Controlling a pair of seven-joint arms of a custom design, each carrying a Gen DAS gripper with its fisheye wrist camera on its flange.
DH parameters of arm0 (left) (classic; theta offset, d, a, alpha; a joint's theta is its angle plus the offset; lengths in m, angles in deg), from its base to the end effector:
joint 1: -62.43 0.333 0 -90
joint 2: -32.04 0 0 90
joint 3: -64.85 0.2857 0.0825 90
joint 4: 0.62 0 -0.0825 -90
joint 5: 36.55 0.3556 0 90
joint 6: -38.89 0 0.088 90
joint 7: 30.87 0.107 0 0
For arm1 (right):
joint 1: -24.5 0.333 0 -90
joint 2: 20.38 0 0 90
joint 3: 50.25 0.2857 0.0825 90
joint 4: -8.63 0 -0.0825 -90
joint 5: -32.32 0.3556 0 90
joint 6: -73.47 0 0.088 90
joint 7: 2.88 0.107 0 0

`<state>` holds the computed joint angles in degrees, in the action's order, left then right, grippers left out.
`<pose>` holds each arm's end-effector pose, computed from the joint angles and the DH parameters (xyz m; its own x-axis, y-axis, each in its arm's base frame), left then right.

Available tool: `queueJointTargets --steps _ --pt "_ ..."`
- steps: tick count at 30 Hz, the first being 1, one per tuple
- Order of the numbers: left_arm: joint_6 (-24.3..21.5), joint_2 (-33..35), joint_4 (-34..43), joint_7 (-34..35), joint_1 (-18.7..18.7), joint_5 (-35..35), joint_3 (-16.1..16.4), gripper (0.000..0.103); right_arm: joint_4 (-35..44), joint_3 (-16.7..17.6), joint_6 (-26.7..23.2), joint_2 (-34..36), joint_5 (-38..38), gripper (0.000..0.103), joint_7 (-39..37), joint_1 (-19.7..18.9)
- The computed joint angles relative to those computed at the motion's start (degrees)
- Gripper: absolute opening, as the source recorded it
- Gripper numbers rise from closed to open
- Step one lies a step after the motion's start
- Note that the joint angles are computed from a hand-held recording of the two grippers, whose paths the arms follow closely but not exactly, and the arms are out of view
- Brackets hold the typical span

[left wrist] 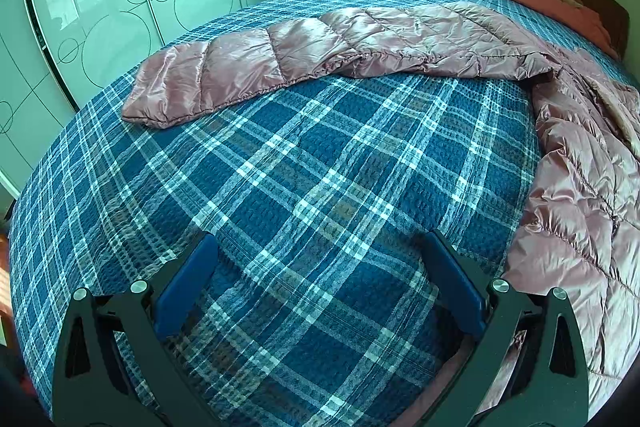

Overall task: Fold large clothes
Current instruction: 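Move the left tool toward the other pink sleeve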

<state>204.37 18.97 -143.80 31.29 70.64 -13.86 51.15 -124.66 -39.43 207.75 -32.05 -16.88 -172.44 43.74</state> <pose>0.4679 -0.0695 0.4199 0.0492 -0.9962 -0.0712 -0.8011 0.0032 -0.5985 0.4215 0.2329 0.4313 -0.5849 -0.8034 -0.1112 -0.5623 0.5004 -0.6583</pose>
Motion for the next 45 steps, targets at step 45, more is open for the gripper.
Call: queueJointTargets --steps 45 --pt "1.9 0.0 -1.2 12.0 -7.5 -18.7 6.8 0.101 8.1 -1.2 -3.0 11.1 -5.7 0.050 4.8 7.3"
